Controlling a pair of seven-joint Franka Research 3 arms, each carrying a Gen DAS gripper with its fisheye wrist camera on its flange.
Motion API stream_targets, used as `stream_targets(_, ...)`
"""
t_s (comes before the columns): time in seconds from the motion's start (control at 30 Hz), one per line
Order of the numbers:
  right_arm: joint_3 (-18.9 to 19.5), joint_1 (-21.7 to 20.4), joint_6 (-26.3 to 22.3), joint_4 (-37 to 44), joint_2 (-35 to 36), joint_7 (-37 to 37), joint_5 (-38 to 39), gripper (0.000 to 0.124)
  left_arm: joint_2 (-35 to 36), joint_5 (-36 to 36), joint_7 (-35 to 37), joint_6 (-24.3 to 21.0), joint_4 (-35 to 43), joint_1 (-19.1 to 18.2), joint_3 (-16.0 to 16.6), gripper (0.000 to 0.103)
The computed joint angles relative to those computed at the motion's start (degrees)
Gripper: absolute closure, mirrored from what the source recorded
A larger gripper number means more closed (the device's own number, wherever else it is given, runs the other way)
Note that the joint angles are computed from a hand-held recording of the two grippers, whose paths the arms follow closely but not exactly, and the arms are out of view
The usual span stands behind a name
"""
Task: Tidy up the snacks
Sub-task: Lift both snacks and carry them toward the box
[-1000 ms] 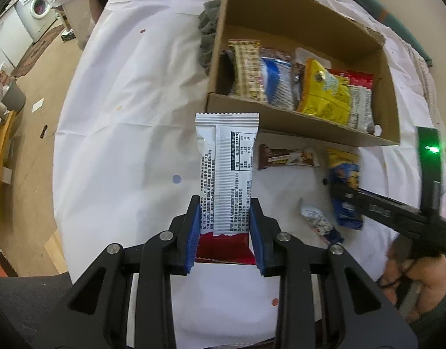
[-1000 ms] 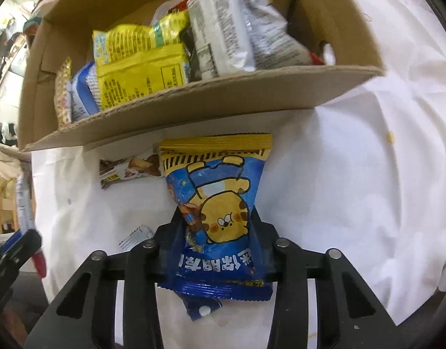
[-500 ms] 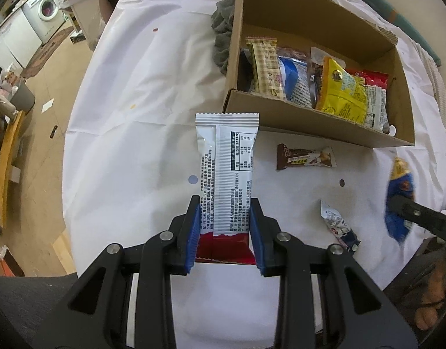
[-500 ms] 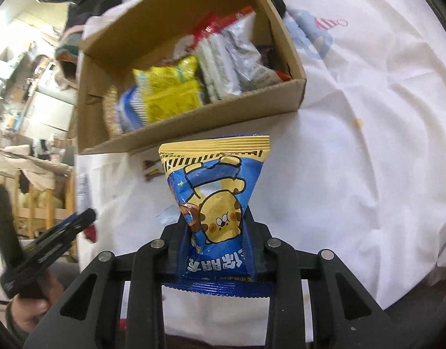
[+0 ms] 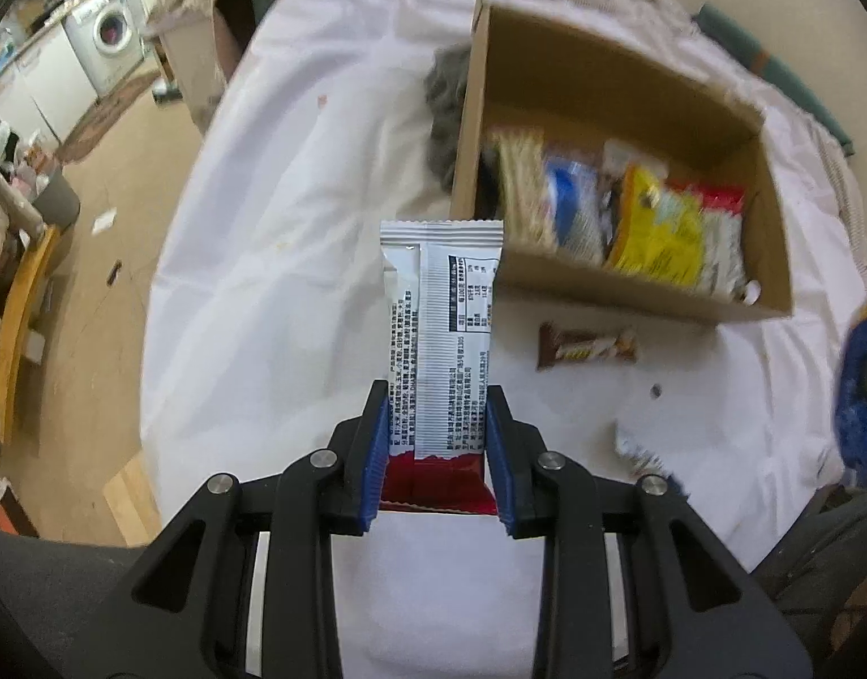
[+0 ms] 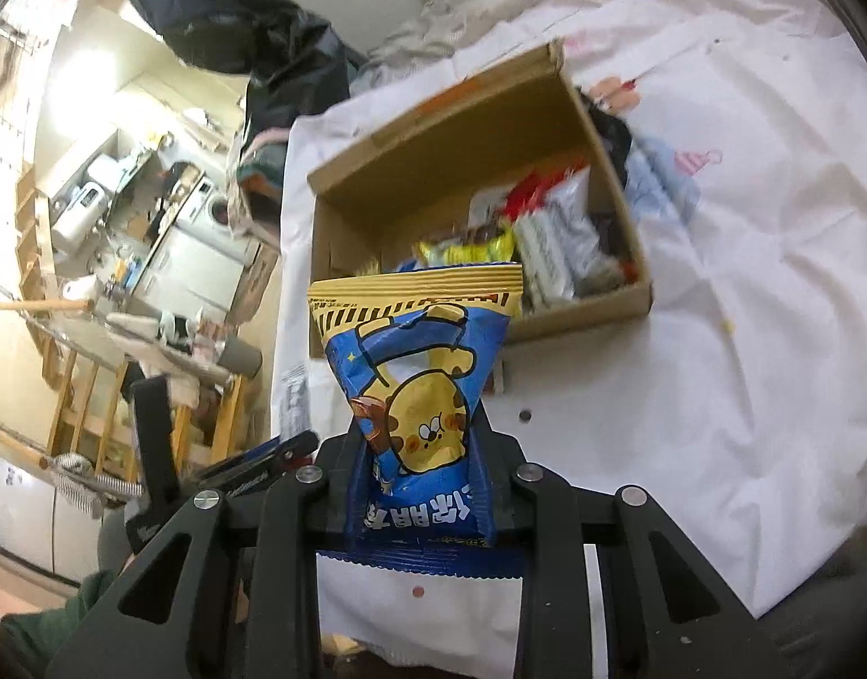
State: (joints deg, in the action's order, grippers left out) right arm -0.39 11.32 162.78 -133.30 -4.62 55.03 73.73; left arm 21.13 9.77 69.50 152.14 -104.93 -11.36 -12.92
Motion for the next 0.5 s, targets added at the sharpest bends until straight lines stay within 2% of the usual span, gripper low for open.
stream_targets(0.2, -0.62, -1.28, 0.17, 2.74, 1.42, 0.57, -1.84, 0.093, -2.03, -4.26, 2.64, 5.92, 0.12, 2.46, -1.88, 0.075)
stream_targets(0.33, -0.80, -2.47, 1.11, 5.58, 3.12, 1.34, -4.70, 0.093, -0.25, -7.33, 5.77, 4.79, 4.96, 3.36, -3.04, 0.075)
stream_targets(0.5, -0.75, -4.17, 2.98, 9.25, 6.28, 1.40, -5.81, 0.093, 4.62, -4.29, 5.93, 1.95, 14.00, 0.96, -1.14, 0.075)
